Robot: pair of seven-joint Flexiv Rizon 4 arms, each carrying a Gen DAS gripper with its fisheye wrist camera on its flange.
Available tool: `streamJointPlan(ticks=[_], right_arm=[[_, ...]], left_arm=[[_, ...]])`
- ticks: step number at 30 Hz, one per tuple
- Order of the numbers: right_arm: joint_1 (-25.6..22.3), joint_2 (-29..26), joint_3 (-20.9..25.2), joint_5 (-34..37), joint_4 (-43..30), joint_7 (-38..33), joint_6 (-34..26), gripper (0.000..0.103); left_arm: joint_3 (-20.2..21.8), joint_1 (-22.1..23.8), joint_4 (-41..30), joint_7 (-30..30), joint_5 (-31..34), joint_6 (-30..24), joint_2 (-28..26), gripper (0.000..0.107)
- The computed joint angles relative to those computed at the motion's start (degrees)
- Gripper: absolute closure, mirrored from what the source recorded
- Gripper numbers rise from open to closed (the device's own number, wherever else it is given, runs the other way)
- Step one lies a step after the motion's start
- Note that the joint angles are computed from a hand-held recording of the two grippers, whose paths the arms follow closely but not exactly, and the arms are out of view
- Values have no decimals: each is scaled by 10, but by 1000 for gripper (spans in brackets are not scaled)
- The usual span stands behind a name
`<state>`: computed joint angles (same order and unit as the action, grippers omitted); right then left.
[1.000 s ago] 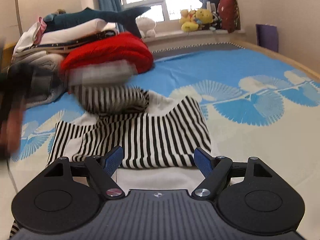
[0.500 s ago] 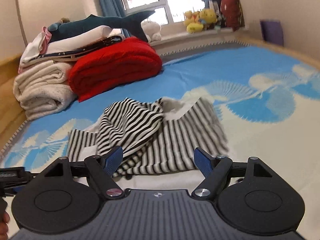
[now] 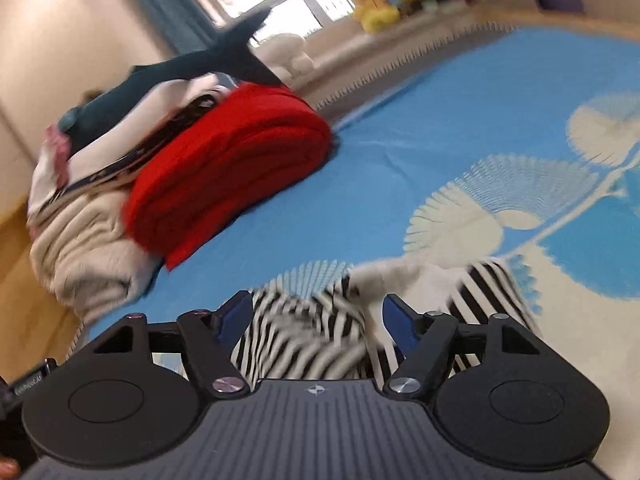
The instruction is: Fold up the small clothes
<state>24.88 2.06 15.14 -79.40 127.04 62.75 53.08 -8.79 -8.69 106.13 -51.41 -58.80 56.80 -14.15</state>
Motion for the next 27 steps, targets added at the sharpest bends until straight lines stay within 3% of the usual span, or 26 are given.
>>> streamJointPlan(ticks=[2, 4, 5, 6, 7, 8, 9, 12, 14, 17, 18, 19, 20, 21, 22, 24, 27], right_arm=[[-25, -33, -33, -15, -8, 25, 74, 29], [-34, -72, -47, -1, -27, 29, 99, 29], [-36, -87, -54, -5, -34, 39, 111, 29], [-40, -103, -65, -34, -42, 65, 132, 39], [-40, -115, -71, -54, -50, 74, 138, 58], [-38, -122, -71, -54, -56, 53, 135, 101], [-26, -119, -64, -27, -56, 11, 94, 103], [-15, -93, -56, 4, -27, 19, 11, 103], [-36, -86, -66, -20, -2, 68, 54, 103], [-24, -105, -53, 19, -11, 16, 37, 101], [-22, -105, -53, 21, -12, 21, 45, 95], [-23, -100, -54, 18, -6, 44, 57, 87], [-25, -92, -56, 6, -2, 73, 71, 61], [-26, -79, -56, -17, 5, 102, 74, 41], [-23, -64, -50, -31, 11, 111, 60, 37], [-20, -48, -37, -31, 15, 65, 52, 35], [-17, -39, -30, -75, 10, 31, 71, 34]], left_arm=[[-1, 1, -56, -59, 46, -26, -55, 4], [-1, -3, -102, -124, 100, -33, -101, 4], [-8, -3, -111, -132, 108, -25, -115, 12], [-18, -3, -112, -125, 106, 1, -123, 26], [-30, -1, -106, -102, 101, 32, -126, 73], [-36, 1, -102, -88, 102, 51, -127, 103], [-45, 7, -93, -72, 92, 76, -126, 103], [-37, 18, -82, -64, 119, 123, -133, 104], [-52, 46, -81, -56, 108, 88, -136, 103], [-76, 70, -67, -16, 53, 67, -129, 99], [-78, 72, -64, -13, 35, 62, -124, 93], [-79, 76, -61, -6, 18, 47, -118, 74], [-79, 80, -56, 6, 0, 29, -109, 47], [-76, 79, -49, 21, -15, 22, -98, 36], [-72, 73, -40, 41, -27, 31, -88, 21], [-60, 59, -28, 70, -37, 42, -73, 16], [-44, 48, -35, 66, -29, -2, -75, 16]])
